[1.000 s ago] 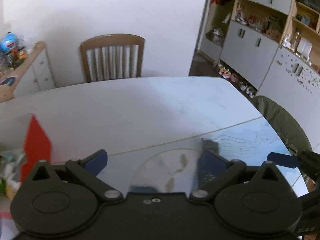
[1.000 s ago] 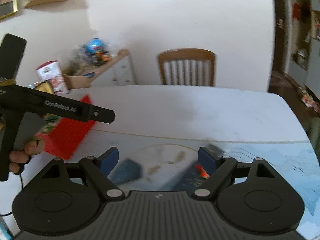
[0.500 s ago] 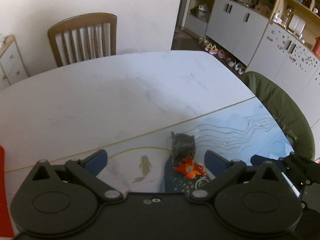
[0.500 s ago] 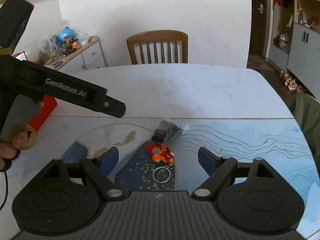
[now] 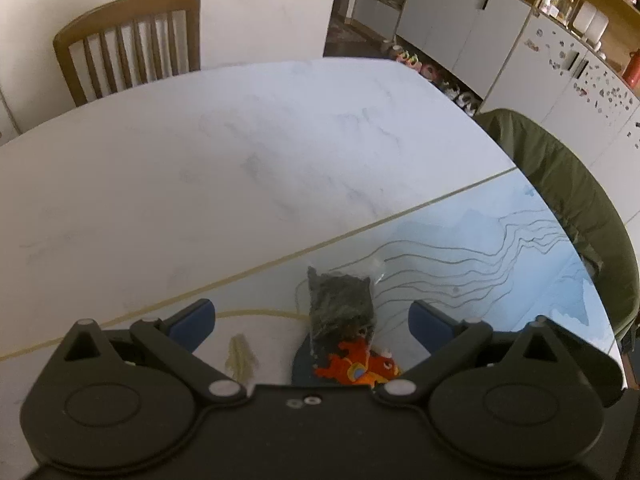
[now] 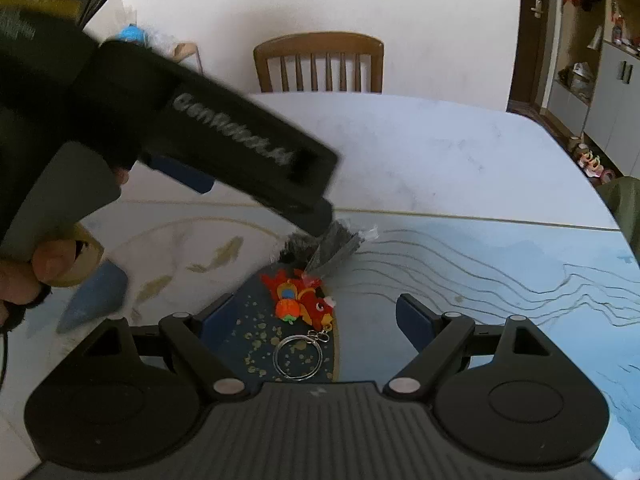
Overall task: Organize objects
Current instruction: 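Grasp the black bag with the left tool while the right tool grasps the red plush keychain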
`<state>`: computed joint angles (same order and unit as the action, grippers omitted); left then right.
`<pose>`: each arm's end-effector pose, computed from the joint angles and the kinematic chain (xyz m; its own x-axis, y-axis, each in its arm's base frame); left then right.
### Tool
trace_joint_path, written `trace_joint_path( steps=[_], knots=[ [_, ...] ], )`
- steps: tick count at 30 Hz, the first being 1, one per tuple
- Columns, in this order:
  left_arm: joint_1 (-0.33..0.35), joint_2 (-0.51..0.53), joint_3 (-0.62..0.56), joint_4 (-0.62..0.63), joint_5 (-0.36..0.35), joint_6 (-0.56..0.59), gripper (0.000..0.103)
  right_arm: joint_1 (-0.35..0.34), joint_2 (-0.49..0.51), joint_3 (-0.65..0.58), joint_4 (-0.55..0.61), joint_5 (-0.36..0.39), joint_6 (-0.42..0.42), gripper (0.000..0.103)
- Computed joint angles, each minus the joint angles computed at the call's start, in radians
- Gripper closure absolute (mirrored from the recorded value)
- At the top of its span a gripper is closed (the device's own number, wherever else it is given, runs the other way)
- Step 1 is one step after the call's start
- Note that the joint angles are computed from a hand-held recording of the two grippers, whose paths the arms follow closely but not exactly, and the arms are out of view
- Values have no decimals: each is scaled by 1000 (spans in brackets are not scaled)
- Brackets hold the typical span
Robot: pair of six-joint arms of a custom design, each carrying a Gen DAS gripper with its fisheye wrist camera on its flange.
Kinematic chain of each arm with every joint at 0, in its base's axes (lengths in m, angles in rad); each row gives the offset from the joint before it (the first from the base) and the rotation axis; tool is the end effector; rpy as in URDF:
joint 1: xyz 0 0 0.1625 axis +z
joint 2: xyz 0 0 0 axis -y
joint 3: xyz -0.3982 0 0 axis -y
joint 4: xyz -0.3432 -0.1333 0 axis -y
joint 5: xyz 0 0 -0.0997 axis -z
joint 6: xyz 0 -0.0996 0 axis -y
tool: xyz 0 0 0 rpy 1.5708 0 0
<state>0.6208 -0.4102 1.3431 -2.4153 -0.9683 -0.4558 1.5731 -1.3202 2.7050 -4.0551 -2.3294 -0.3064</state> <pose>-0.4278 -0.5392 -0.0450 -0.7504 0.3729 -0.5457 0.5345 0.8281 -0.1692 0.0654 -0.2717 0.2670 -0.6930 0.4458 0.5665 -0.2203 0.6173 -0.7553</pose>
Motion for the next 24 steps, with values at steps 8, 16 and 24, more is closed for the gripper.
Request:
trace_joint_path(
  steps=[8, 16, 24],
  knots=[
    [13, 50, -50, 13, -13, 22, 1, -73, 25, 3, -30, 86, -2, 20],
    [19, 82, -86, 20, 0, 34, 3, -67, 91, -8, -119, 66, -72, 29],
    [17, 93, -77, -5, 18, 53, 25, -36, 157, -20, -185, 26, -138, 47]
  ],
)
